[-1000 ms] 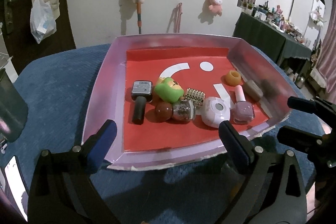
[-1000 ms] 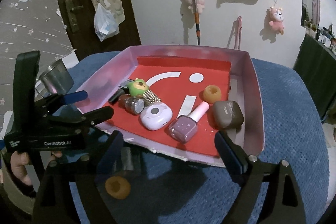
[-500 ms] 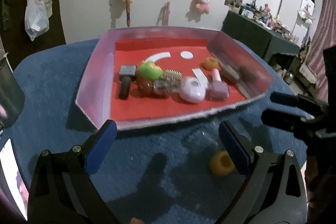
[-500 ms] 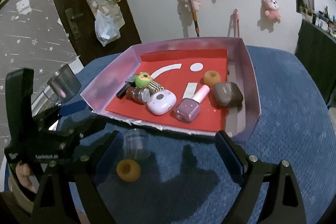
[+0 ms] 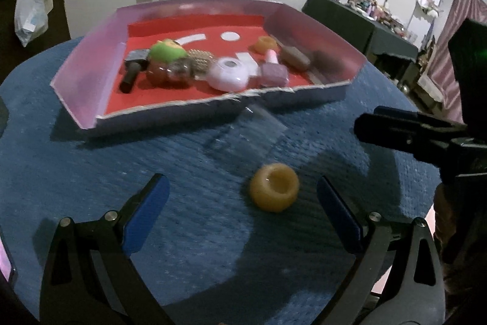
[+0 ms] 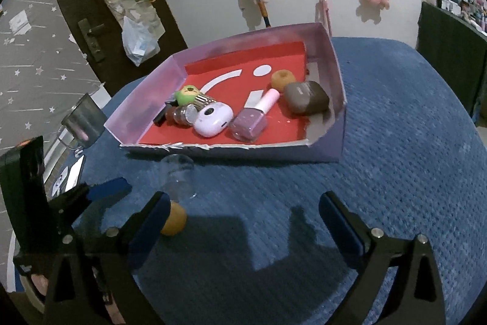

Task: Organize rigid objects
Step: 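Grasp the clear plastic cup with the right tool while the left tool grasps the amber ring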

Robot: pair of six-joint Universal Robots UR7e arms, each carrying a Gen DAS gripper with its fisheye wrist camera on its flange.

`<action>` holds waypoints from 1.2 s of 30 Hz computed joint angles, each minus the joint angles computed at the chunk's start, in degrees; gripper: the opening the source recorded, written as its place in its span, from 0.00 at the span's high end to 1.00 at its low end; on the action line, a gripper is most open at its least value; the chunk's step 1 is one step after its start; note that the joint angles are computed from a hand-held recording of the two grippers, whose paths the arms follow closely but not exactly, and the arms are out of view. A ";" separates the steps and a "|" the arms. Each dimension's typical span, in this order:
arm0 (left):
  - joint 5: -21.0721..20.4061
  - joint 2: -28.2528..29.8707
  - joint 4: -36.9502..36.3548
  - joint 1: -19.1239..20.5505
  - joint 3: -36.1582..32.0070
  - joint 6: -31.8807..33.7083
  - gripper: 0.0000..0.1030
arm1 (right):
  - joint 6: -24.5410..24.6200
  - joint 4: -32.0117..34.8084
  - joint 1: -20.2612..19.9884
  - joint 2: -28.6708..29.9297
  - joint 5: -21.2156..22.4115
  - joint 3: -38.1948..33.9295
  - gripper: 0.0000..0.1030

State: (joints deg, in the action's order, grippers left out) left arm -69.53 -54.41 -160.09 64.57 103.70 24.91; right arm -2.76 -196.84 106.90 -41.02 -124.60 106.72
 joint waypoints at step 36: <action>-0.47 1.27 -2.15 2.84 -2.62 0.30 0.32 | 3.05 12.32 -1.25 5.07 10.36 -9.59 0.43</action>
State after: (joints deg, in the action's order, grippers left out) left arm -70.00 -53.14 -162.24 67.40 101.07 25.21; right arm 0.29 -184.52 105.66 -35.96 -114.24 97.13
